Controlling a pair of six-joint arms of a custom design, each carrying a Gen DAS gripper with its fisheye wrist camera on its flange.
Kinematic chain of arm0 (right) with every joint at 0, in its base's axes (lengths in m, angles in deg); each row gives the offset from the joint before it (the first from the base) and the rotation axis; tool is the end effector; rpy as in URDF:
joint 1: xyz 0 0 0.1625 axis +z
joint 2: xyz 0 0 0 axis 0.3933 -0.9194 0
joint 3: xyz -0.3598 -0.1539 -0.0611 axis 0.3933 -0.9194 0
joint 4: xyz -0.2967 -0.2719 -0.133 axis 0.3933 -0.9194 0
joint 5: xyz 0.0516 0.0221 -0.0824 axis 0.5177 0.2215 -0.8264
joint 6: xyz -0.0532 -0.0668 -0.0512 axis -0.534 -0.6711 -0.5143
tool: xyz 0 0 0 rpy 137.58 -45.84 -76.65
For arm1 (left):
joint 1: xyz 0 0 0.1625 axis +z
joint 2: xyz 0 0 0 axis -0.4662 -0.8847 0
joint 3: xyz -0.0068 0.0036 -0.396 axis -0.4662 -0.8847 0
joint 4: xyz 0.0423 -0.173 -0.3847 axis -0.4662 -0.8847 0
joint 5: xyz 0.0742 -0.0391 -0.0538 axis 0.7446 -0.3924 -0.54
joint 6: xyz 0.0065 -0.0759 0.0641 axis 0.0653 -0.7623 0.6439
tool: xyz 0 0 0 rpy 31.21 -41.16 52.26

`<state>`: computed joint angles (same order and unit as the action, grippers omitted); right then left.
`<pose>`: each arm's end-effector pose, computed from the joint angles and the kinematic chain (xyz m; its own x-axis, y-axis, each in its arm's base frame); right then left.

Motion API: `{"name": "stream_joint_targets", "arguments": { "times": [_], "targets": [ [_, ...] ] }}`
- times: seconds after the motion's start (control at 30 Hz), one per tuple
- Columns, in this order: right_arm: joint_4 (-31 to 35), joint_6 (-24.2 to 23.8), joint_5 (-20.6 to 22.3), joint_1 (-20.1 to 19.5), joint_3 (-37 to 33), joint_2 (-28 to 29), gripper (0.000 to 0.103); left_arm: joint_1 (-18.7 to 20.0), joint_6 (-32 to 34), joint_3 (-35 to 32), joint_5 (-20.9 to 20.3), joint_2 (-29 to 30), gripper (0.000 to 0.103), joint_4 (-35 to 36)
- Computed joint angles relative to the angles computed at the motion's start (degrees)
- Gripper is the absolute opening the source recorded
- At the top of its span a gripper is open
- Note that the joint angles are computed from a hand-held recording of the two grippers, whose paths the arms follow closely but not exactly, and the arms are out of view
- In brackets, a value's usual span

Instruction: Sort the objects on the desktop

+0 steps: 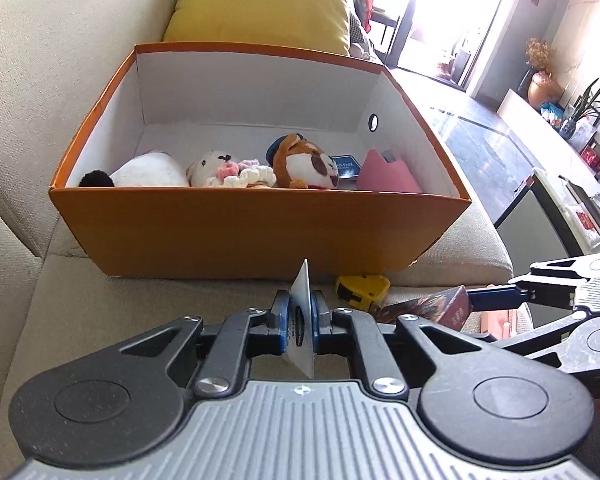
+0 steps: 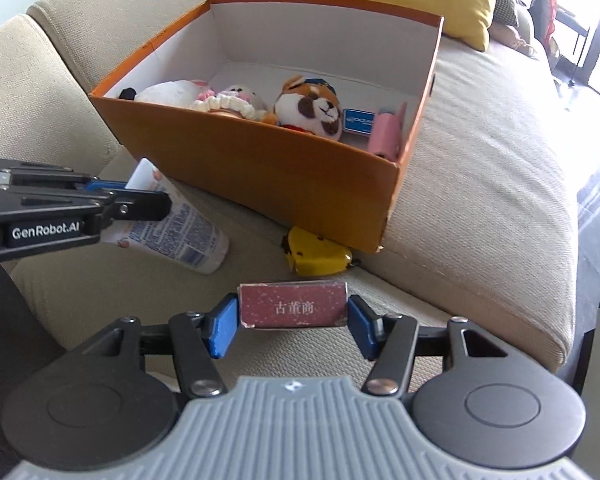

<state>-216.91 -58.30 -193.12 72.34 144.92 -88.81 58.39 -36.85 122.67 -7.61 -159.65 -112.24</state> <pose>0.1014 -0.2895 0.1586 -0.7692 0.0348 0.6380 -0.3159 0.8472 -0.4271 -0.2234 -0.3491 0.0775 -0.7414 0.4662 -0.4827 0.6230 0.7454 -0.2370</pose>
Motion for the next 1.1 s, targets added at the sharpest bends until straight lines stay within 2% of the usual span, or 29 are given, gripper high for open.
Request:
{"name": "stream_joint_targets", "arguments": {
  "times": [0.2,0.4,0.53,0.7,0.8,0.93,1.1],
  "targets": [
    [-0.8,-0.2,-0.5,0.5,-0.8,1.6,0.059,0.5,0.4,0.3,-0.4,0.8,0.013,-2.1],
    [6.0,1.0,-1.9,2.6,-1.0,-2.7,0.059,0.4,0.2,-0.2,-1.7,-1.1,0.012,0.3],
    [12.4,1.1,-4.6,6.1,-1.7,-6.7,0.059,-1.2,1.1,-0.3,-2.0,-2.9,0.012,1.6],
    [25.1,0.8,-5.5,11.3,-3.5,-14.6,0.058,-3.1,2.7,-1.4,-3.0,-5.2,0.011,2.6],
    [31.3,0.2,-8.1,15.2,-6.0,-16.3,0.058,-3.9,4.2,-2.8,-3.1,-5.7,0.012,2.7],
    [35.1,-2.7,-11.5,19.4,-9.1,-16.4,0.058,-4.2,6.8,-5.0,-3.7,-5.5,0.012,1.9],
    [35.3,-7.5,-15.2,20.8,-12.4,-13.9,0.058,-4.1,10.1,-8.4,-2.3,-3.2,0.011,0.8]
  ]
}}
